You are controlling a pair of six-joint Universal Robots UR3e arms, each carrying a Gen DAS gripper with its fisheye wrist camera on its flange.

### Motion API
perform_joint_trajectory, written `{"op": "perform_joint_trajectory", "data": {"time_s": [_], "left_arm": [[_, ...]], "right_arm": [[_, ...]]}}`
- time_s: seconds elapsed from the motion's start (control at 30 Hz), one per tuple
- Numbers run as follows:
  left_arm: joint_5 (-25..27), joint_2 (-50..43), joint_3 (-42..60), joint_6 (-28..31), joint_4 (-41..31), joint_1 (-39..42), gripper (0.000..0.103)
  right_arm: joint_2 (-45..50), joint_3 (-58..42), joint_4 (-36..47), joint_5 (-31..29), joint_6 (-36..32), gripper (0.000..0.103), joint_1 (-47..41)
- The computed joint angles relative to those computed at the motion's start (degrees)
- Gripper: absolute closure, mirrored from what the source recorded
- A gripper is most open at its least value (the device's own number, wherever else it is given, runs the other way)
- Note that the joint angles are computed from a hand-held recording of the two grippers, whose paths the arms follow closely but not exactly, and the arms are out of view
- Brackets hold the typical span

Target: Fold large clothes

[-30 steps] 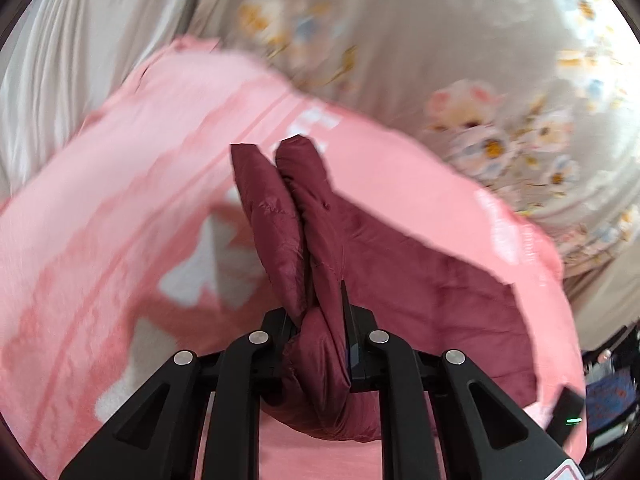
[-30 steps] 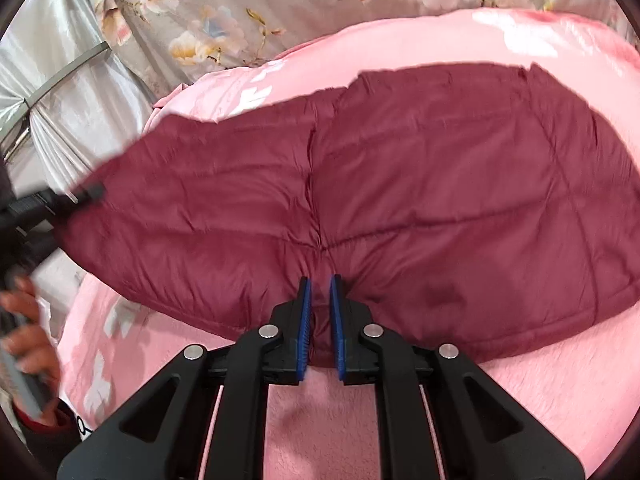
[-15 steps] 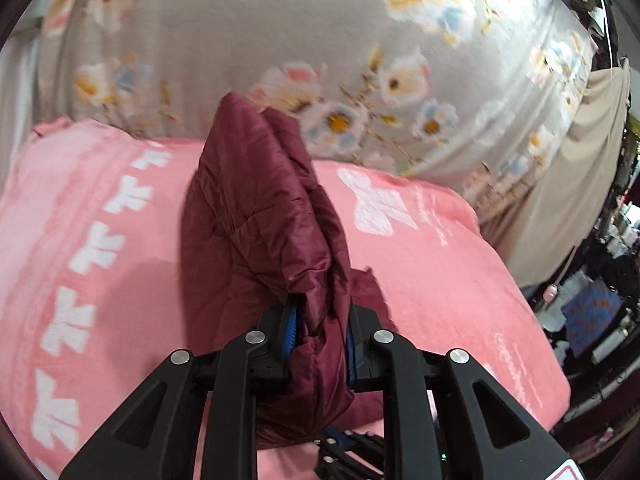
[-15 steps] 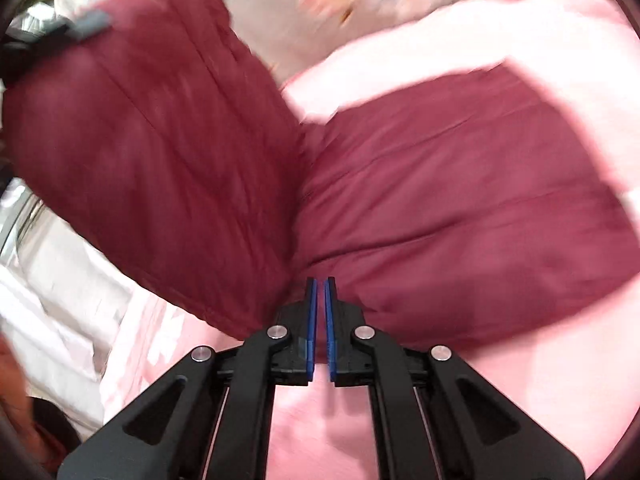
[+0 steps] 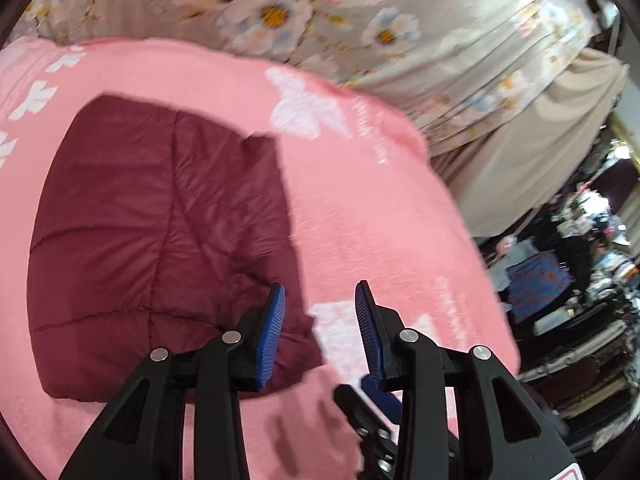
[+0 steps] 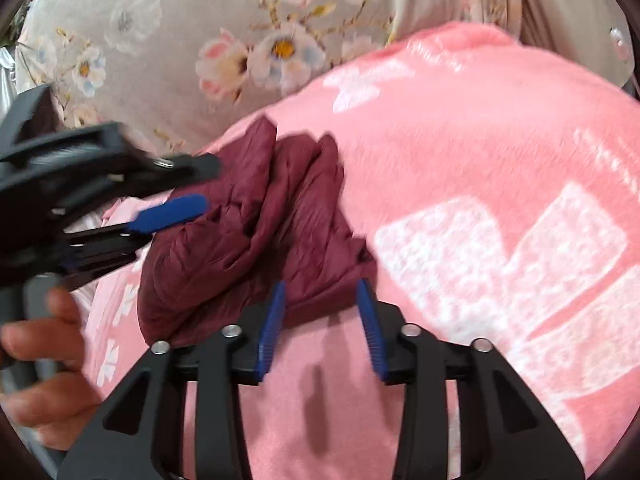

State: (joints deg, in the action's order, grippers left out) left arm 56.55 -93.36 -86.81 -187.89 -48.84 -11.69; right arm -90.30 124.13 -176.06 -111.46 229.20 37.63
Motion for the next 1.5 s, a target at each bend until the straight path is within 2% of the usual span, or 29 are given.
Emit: {"op": "perform_joint_trajectory", "data": {"time_s": [0.03,0.1,0.2,0.23,0.33,0.4,0.47,0.5,0.53,0.57,0.67,0.77,0.93,1.13,1.3,1.5], "left_arm": [[-0.27,1.32,0.0,0.06,0.54,0.54,0.062],[3.75,5.64,-0.37,0.38,2.87,1.52,0.04],[19.21,7.83,0.4,0.09,6.57,-0.27,0.037],[21.46,7.61,0.56,0.09,6.78,-0.11,0.036],[21.57,7.5,0.0,-1.4,3.38,3.8,0.036],[21.9,7.8,-2.39,-1.89,2.8,6.17,0.036],[25.19,6.87,-3.11,-1.25,2.4,6.28,0.036],[26.25,6.31,-3.34,-0.89,1.94,6.31,0.036],[26.93,5.94,-3.87,-0.7,1.55,6.34,0.036],[27.66,5.31,-4.2,-0.68,0.87,6.15,0.036],[28.91,4.66,-6.54,0.52,1.25,5.71,0.036],[30.33,2.77,-7.14,1.06,2.39,4.21,0.036],[32.81,-3.02,-6.57,0.28,3.58,1.04,0.035],[35.43,-6.37,-8.14,0.05,7.09,-1.11,0.032],[38.38,-8.39,-10.17,0.41,11.58,-2.59,0.026],[41.11,-10.45,-11.31,0.25,15.45,-4.12,0.026]], "right_arm": [[-0.24,-1.0,0.12,-0.65,-0.91,0.057,0.21],[-0.27,-2.66,-0.11,0.9,-3.81,0.056,-1.15],[1.57,-6.61,-0.61,4.88,-7.39,0.049,-2.98],[3.08,-8.89,-0.15,5.04,-8.01,0.047,-2.89],[7.1,-14.51,2.89,4.6,-8.0,0.038,-2.79],[9.82,-17.79,5.46,8.82,-7.57,0.038,-4.22],[11.97,-19.17,5.63,12.55,-7.44,0.038,-5.65],[13.88,-21.43,7.39,12.45,-8.05,0.039,-5.61],[15.1,-23.27,9.08,12.48,-9.6,0.055,-5.5],[15.5,-24.53,10.77,12.34,-11.0,0.078,-5.37],[12.76,-22.62,10.08,9.95,-13.67,0.091,-5.39],[9.34,-18.12,9.18,8.03,-13.36,0.092,-6.93],[9.23,-8.54,3.53,15.89,-11.84,0.092,-13.12],[13.1,-3.7,-4.81,18.48,-9.97,0.09,-14.76],[16.71,-3.5,-9.17,15.64,-9.77,0.09,-13.1],[18.26,-5.2,-8.5,12.08,-10.37,0.09,-11.06]]}}
